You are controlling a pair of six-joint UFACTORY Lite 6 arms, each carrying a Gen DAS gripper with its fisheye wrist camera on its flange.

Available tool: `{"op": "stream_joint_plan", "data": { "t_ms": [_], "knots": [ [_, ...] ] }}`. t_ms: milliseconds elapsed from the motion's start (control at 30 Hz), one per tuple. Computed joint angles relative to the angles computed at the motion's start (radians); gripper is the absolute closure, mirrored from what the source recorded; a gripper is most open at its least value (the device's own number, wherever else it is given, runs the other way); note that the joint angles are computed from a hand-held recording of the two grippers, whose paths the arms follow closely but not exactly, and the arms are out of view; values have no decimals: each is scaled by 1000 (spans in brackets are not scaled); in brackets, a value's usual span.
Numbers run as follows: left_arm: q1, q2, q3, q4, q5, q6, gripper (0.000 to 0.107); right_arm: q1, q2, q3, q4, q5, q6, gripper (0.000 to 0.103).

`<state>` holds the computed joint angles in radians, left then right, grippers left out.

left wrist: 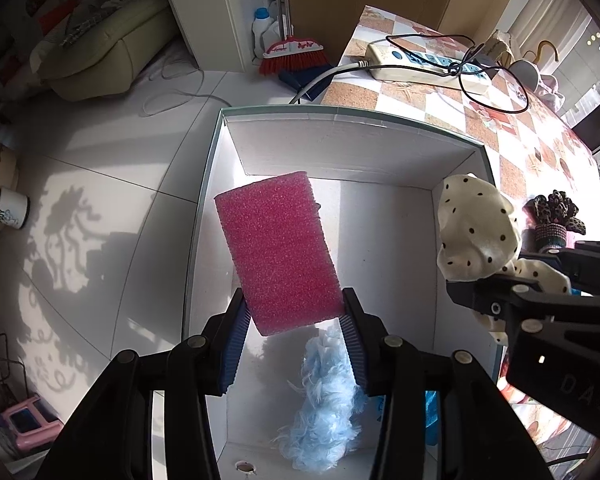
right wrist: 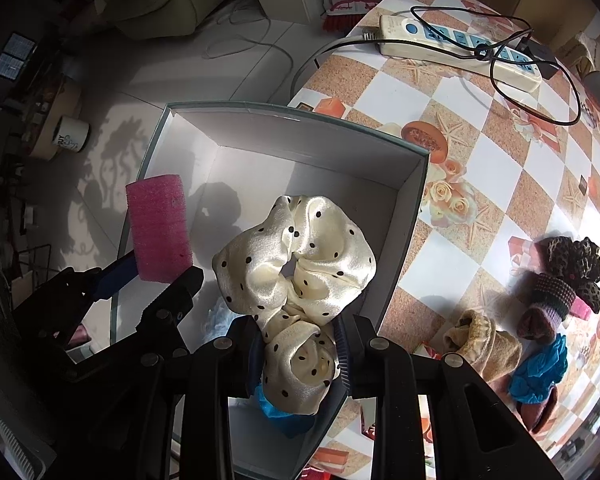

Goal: Organize soft objects
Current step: 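Release the sponge and scrunchie into the white box, opening both tools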

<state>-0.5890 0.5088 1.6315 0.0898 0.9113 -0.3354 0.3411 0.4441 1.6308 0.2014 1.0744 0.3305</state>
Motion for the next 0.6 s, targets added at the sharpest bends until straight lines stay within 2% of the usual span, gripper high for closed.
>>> {"op": "stream_joint_plan", "data": {
  "t_ms": [67, 100, 167, 200, 233, 267, 333, 400, 433, 467, 600],
  "knots": [
    [-4, -5, -4, 3, -6, 2, 52, 0, 1, 4, -1, 4, -5, 72],
    [-8, -4, -1, 9, -5, 0, 40, 0, 4, 9, -2, 8, -8, 72],
    [-15, -13, -7, 26, -12, -15, 24, 1, 8, 17, -10, 16, -9, 68],
    [-17, -18, -12, 33, -16, -23, 24, 2, 10, 22, -16, 21, -9, 62],
    [-17, -18, -13, 31, -15, -26, 24, 5, 8, 23, -26, 19, -5, 46],
    [-12, -14, -9, 16, -9, -19, 24, 8, 1, 19, -38, 13, 0, 39],
    [7, -9, -7, -31, -6, 3, 23, 12, -3, 26, -55, 17, 1, 39],
    [23, -19, -22, -64, -23, 9, 15, 12, 5, 45, -59, 33, -2, 27],
    [29, -27, -29, -73, -30, 8, 11, 12, -6, 40, -67, 26, 6, 15],
    [33, -33, -34, -79, -35, 5, 4, 13, -21, 32, -79, 13, 18, 13],
    [53, -46, -49, -117, -60, 23, 4, 14, -19, 62, -106, 35, 35, 13]
  ]
}}
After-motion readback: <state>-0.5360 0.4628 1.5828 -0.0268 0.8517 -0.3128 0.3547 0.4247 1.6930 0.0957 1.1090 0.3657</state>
